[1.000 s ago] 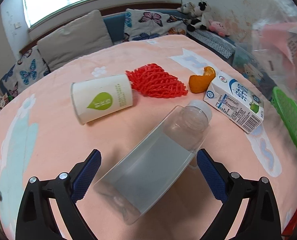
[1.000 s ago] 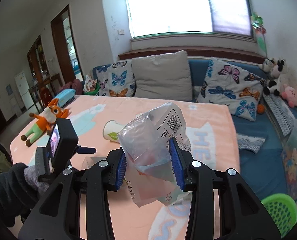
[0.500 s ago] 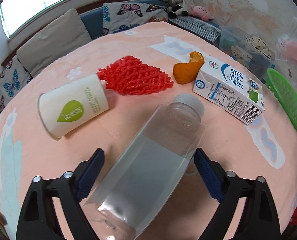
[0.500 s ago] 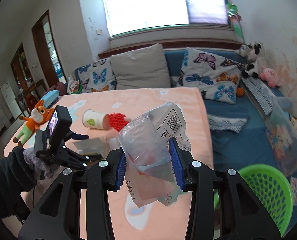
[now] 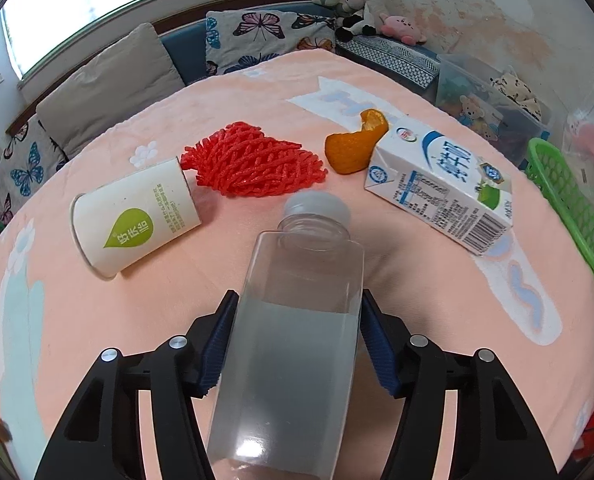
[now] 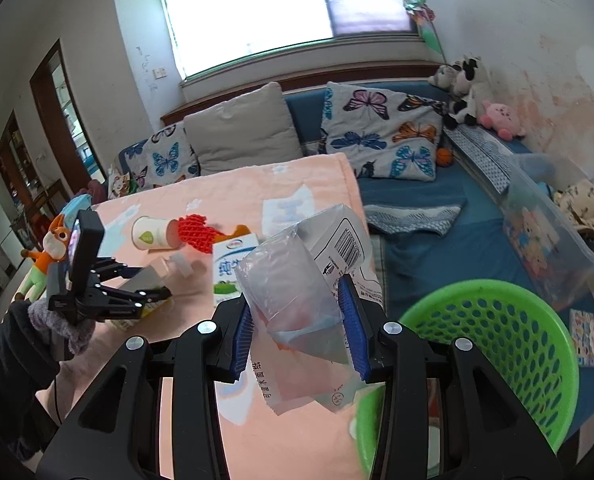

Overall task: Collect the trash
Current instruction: 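Carry the plastic bag into the green basket and open the right tool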

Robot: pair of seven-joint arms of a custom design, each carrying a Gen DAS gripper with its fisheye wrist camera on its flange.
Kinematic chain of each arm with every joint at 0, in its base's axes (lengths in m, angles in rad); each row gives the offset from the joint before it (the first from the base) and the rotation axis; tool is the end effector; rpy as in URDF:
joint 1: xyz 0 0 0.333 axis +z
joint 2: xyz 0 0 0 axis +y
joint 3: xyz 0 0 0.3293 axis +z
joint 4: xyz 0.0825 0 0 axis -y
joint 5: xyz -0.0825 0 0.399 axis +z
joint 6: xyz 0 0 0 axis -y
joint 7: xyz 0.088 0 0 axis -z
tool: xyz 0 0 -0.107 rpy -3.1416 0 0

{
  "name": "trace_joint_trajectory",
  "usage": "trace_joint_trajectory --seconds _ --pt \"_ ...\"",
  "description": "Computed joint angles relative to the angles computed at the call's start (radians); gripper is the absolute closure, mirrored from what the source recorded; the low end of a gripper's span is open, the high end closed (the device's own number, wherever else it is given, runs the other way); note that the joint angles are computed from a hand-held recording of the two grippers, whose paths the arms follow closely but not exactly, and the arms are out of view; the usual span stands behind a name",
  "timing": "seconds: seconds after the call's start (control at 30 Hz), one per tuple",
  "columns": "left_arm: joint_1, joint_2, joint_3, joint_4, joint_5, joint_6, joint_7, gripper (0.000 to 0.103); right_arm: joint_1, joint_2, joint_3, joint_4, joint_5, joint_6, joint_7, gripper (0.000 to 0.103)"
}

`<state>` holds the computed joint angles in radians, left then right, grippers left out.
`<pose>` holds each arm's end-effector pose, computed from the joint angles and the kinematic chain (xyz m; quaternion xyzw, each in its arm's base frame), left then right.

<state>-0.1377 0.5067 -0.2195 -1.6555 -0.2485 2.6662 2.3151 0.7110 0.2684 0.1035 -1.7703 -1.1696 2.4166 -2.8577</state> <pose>0.7011 -0.2273 0.3815 -0.3364 0.8989 -0.2469 0.1339 0.4762 0.4892 0.4589 -0.5379 0.7092 -0.2797 0.3599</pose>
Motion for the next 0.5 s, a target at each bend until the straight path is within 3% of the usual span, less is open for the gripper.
trace_joint_trajectory --seconds 0.5 --pt "0.006 -0.199 -0.074 -0.191 -0.162 0.038 0.105 0.046 -0.039 -0.159 0.061 -0.227 -0.014 -0.068 0.171 0.062"
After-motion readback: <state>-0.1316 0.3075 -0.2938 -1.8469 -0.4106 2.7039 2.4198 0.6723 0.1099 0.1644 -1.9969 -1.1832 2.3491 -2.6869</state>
